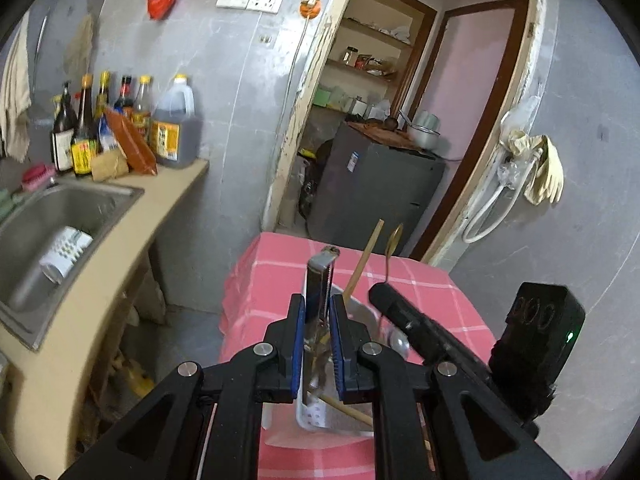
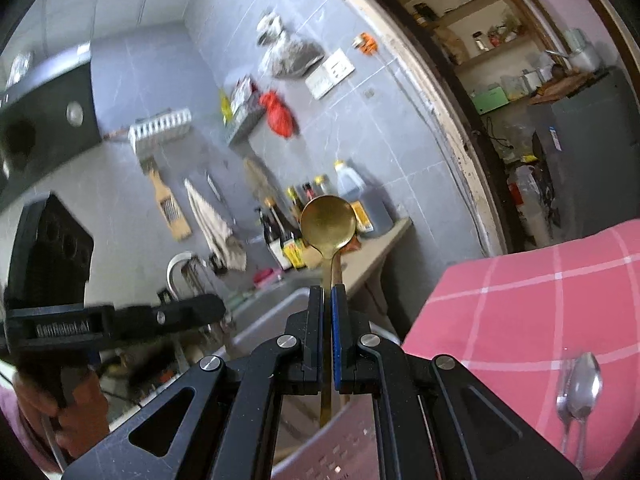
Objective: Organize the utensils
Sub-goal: 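Drop the knife into the white basket with the left tool while the right drops the gold spoon in, then grasp the silver table knife with the left tool while the right grasps a silver spoon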
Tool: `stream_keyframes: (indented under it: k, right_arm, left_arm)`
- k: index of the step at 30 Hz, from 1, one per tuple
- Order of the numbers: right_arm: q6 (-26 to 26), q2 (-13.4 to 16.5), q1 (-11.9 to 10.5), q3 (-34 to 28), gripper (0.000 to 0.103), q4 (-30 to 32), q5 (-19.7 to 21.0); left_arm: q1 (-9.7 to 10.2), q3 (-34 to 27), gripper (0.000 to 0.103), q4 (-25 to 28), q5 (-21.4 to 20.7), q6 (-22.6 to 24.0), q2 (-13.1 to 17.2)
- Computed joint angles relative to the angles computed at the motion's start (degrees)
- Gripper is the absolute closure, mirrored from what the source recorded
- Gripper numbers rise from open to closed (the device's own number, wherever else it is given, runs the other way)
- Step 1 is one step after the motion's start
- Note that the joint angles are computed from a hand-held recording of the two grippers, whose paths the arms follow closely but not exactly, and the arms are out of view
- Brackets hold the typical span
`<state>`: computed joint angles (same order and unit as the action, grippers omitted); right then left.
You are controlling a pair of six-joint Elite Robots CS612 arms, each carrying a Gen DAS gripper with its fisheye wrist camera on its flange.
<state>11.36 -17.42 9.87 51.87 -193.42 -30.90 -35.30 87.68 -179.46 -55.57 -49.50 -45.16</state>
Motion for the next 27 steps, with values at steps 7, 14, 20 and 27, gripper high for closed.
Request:
stream_keyframes:
  k: [7,14,20,27]
  right_arm:
    - [-12.85,-4.56,-0.45,6.71,0.095,5.76,-1.41]
    - [-10.54,-8.19,-1.84,11.71,0.064,2.04,-5.61]
    - [-9.37,-12.55,-3.86,18.32,0.017,-4.01,-12.22]
    - [-11.58,-16.35,-6.39,24.42,0.002,-9.15,-16.18]
  left_arm:
    - [0.18,2.04,0.078,-5.66,-2.49,-2.18,-0.16]
    - [-1.28,3.04,0.060,-7.26,1.43,-2.45,-0.71]
    - [-4.13,1.51,0.024,-6.47,9.28,0.51,0.05]
    - [-7.53,-0.88,0.008,-6.09,16.97,1.41,2.28]
